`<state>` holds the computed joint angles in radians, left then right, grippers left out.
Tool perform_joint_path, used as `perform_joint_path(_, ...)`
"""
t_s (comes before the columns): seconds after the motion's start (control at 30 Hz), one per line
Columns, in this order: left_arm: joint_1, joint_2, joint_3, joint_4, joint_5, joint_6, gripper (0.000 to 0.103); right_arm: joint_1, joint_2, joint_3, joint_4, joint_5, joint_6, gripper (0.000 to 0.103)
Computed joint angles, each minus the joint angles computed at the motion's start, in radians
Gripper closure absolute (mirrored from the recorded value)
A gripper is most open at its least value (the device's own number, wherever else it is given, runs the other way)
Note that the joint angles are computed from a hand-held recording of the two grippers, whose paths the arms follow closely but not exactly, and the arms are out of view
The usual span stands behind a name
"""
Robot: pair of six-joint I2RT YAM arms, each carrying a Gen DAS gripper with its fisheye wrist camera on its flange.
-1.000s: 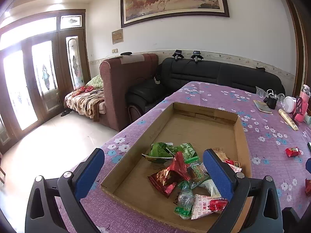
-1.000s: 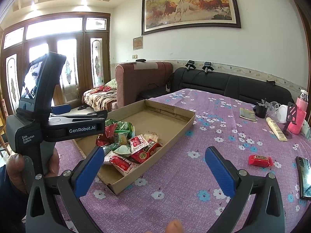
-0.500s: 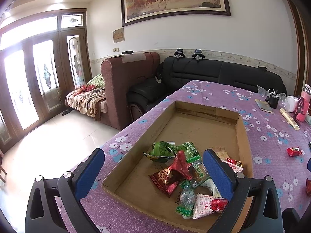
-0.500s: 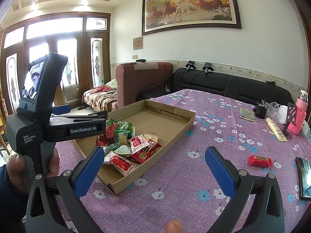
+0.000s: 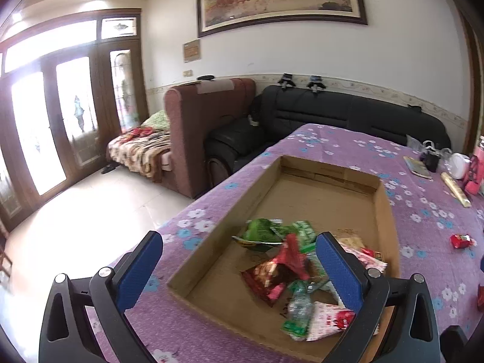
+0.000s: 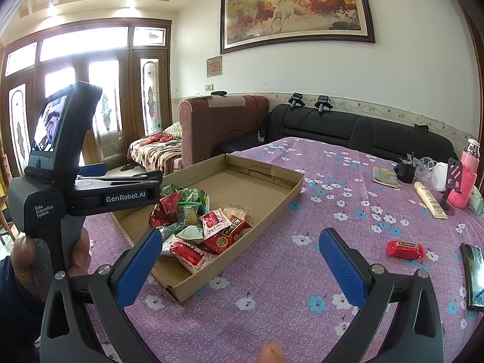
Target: Organize snacks
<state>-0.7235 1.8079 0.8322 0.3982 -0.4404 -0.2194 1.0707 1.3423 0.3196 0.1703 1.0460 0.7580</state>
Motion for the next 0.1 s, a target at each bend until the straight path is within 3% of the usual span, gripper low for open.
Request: perform_joint_path(0.1,0.009,0.0,0.0,-0.003,0.005,-0.013,0.001,0.0,0.0,-0.002,-0.005,-0.003,0.01,0.0)
